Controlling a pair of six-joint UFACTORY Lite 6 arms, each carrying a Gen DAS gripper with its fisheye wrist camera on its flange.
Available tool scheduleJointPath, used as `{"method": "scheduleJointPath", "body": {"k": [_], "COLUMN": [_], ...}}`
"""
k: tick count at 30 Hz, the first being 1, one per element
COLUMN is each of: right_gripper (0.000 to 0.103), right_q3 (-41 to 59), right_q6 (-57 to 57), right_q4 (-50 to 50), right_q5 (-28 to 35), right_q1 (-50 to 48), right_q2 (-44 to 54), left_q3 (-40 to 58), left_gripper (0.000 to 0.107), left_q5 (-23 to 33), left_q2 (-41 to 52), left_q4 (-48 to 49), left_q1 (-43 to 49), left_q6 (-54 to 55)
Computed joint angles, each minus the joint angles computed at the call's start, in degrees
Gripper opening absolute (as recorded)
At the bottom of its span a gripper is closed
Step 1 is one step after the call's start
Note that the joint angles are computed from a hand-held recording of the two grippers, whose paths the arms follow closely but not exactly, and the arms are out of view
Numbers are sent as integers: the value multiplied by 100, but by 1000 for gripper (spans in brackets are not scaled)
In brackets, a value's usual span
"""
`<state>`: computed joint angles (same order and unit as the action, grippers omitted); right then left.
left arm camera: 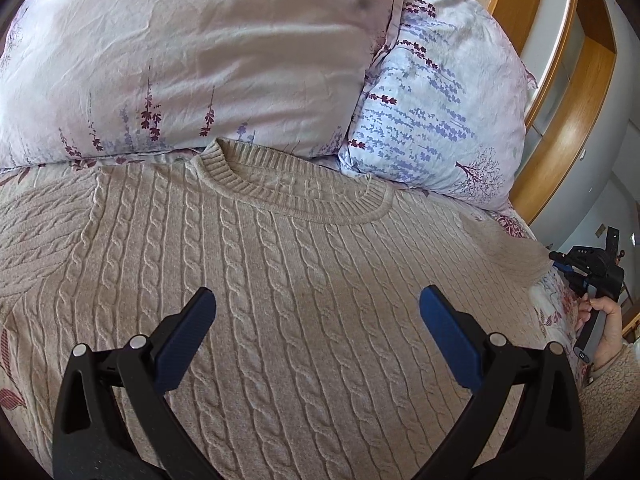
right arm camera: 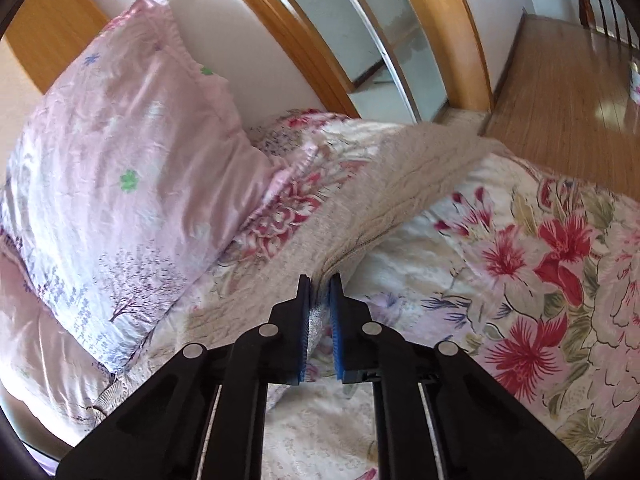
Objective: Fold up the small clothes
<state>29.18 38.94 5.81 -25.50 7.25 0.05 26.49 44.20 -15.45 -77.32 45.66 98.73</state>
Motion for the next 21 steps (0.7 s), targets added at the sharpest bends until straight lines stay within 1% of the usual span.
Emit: {"method": "scheduleJointPath", "body": {"k": [2, 4, 7, 9, 12, 16, 18, 20, 21], "right_gripper": [10, 10, 10, 10, 10, 10, 11, 14, 25], "right_q3": [-50, -7, 298, 700, 1552, 2846, 3012, 2875, 2723], "right_q6": [-645, -824, -1212, -1304, -1219, -689, -726, -305, 169], "right_q4": [522, 613, 931, 961, 760, 245, 375, 84, -345], "right_q5": [12, -10, -77, -122, -25, 521, 608, 552, 480], "right_q1": [414, 890, 1926, 2611, 3435, 3965, 4098, 4134, 4088], "right_q2": [-404, -666, -649, -247, 839, 2429, 2754, 2697, 2574], "left_q3": [79, 138, 195, 216, 296, 469, 530, 570, 570], "left_gripper": [101, 101, 101, 101, 101, 101, 101, 101, 101], "left_q5": [219, 420, 639, 756, 947, 1053, 1084, 1155, 1180], "left_q2": [181, 313, 445, 515, 675, 961, 1073, 1144, 1164], "left_q4": [-51, -57, -80, -94, -91, -52, -36, -10, -3], "left_q1": [106, 234, 381, 461, 599, 669, 677, 678, 676], "left_q6": [27, 2, -2, 25, 11, -100, -112, -89, -50]}}
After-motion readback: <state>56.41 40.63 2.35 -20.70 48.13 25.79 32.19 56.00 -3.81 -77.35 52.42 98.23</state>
